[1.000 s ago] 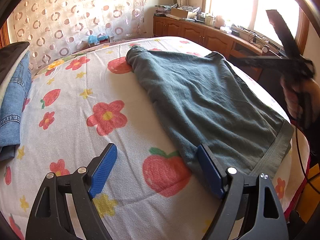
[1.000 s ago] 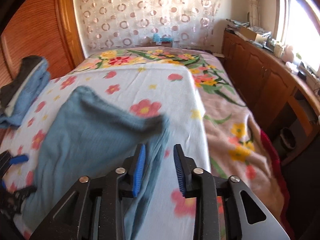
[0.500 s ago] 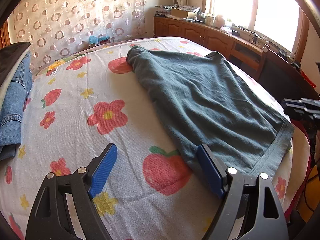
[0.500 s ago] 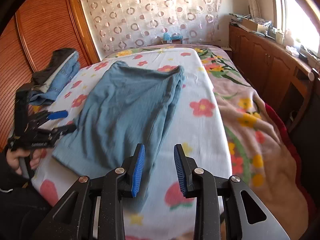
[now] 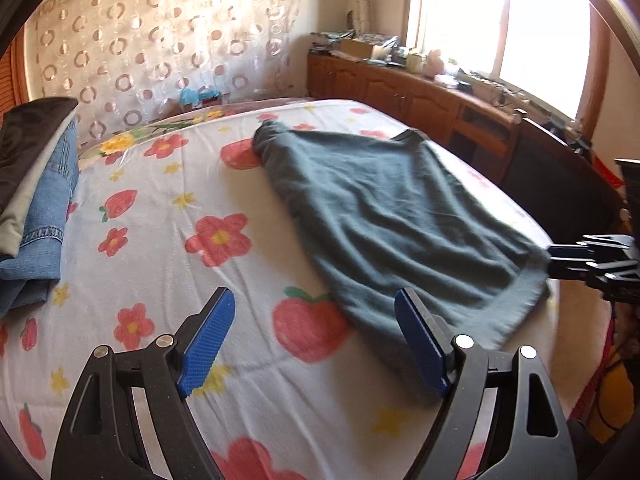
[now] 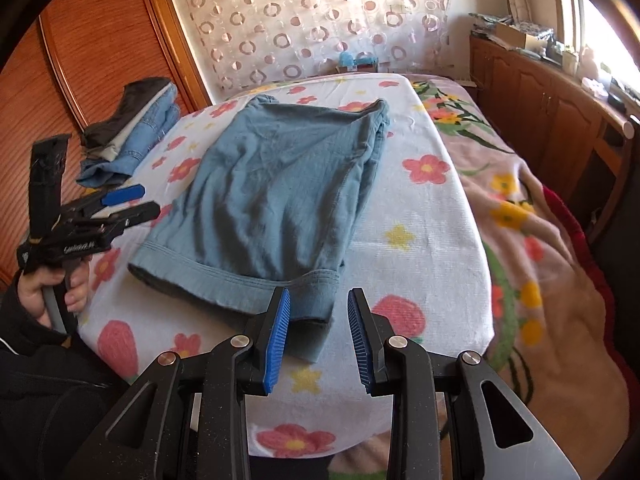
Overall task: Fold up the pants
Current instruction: 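Grasp the hem corner with the right gripper while the left gripper grasps the hem edge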
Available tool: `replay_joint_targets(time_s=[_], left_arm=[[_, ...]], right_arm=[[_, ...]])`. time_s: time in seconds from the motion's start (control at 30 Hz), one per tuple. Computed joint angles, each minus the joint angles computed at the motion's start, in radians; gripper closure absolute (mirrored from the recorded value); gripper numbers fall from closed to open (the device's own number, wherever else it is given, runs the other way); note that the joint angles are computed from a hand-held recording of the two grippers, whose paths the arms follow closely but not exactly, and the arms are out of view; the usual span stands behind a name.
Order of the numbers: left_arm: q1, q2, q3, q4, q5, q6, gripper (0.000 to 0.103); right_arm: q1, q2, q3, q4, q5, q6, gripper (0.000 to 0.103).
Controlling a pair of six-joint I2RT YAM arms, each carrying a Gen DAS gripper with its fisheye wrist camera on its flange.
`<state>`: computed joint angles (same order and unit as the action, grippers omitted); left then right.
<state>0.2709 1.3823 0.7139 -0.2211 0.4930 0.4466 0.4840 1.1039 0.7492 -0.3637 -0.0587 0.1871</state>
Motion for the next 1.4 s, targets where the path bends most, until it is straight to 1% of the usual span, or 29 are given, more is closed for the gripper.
replay_joint_targets(time_s=[0.17, 0.23, 0.3, 0.5, 0.63, 0.7, 0.8, 0.83, 0.9, 0.93, 1.0, 1.03, 1.07, 1.13, 1.17, 1.3, 1.37, 1.4], left_arm=[[-0.016, -0.060, -0.031, -0.041, 0.018, 0.023, 0.020], [-0.026, -0.065, -0.039, -0.048, 0.017, 0.029, 0.020], [-0.039, -0.067, -0.048, -0.052, 0.010, 0.035, 0.020], [-0.066, -0.078, -0.063, -0.055, -0.011, 0.041, 0.020], [-0.060, -0.071, -0.062, -0.061, -0.008, 0.039, 0.020], [-0.054, -0.071, -0.062, -0.064, 0.002, 0.040, 0.020], [-0.038, -0.073, -0.061, -0.066, 0.045, 0.042, 0.021], [-0.035, -0.078, -0.063, -0.067, 0.056, 0.043, 0.024], [-0.027, -0.084, -0.064, -0.077, 0.076, 0.050, 0.035], [-0.026, -0.082, -0.062, -0.085, 0.086, 0.056, 0.039], [-0.026, -0.070, -0.057, -0.101, 0.098, 0.068, 0.054], [-0.025, -0.064, -0.056, -0.105, 0.105, 0.073, 0.060], [-0.024, -0.056, -0.052, -0.118, 0.121, 0.085, 0.071], [-0.026, -0.044, -0.049, -0.131, 0.134, 0.097, 0.073], [-0.029, -0.037, -0.048, -0.136, 0.133, 0.101, 0.078], [-0.025, -0.045, -0.050, -0.140, 0.136, 0.108, 0.085], [-0.019, -0.051, -0.049, -0.144, 0.141, 0.112, 0.087], [-0.015, -0.055, -0.048, -0.149, 0.146, 0.116, 0.087]], right_arm=[[0.024, 0.000, -0.010, 0.024, 0.008, 0.010, 0.086], [0.039, -0.002, -0.010, 0.022, 0.022, 0.012, 0.087], [0.055, -0.018, -0.015, 0.018, 0.035, 0.010, 0.092], [0.104, -0.070, -0.030, -0.004, 0.056, 0.016, 0.094], [0.116, -0.061, -0.048, -0.004, 0.077, 0.027, 0.094], [0.107, -0.058, -0.056, 0.003, 0.070, 0.032, 0.094], [0.104, -0.057, -0.055, 0.003, 0.073, 0.034, 0.094], [0.104, -0.056, -0.054, 0.003, 0.073, 0.034, 0.094], [0.104, -0.056, -0.053, 0.003, 0.071, 0.033, 0.094], [0.104, -0.056, -0.053, 0.003, 0.071, 0.034, 0.094], [0.106, -0.056, -0.055, 0.005, 0.070, 0.034, 0.094], [0.104, -0.057, -0.056, 0.006, 0.069, 0.032, 0.094], [0.102, -0.057, -0.056, 0.006, 0.067, 0.031, 0.094], [0.106, -0.052, -0.052, 0.002, 0.073, 0.026, 0.094], [0.109, -0.051, -0.051, 0.001, 0.076, 0.025, 0.094], [0.103, -0.053, -0.056, 0.009, 0.069, 0.023, 0.094], [0.097, -0.057, -0.063, 0.015, 0.057, 0.023, 0.094], [0.095, -0.058, -0.063, 0.014, 0.050, 0.021, 0.096]])
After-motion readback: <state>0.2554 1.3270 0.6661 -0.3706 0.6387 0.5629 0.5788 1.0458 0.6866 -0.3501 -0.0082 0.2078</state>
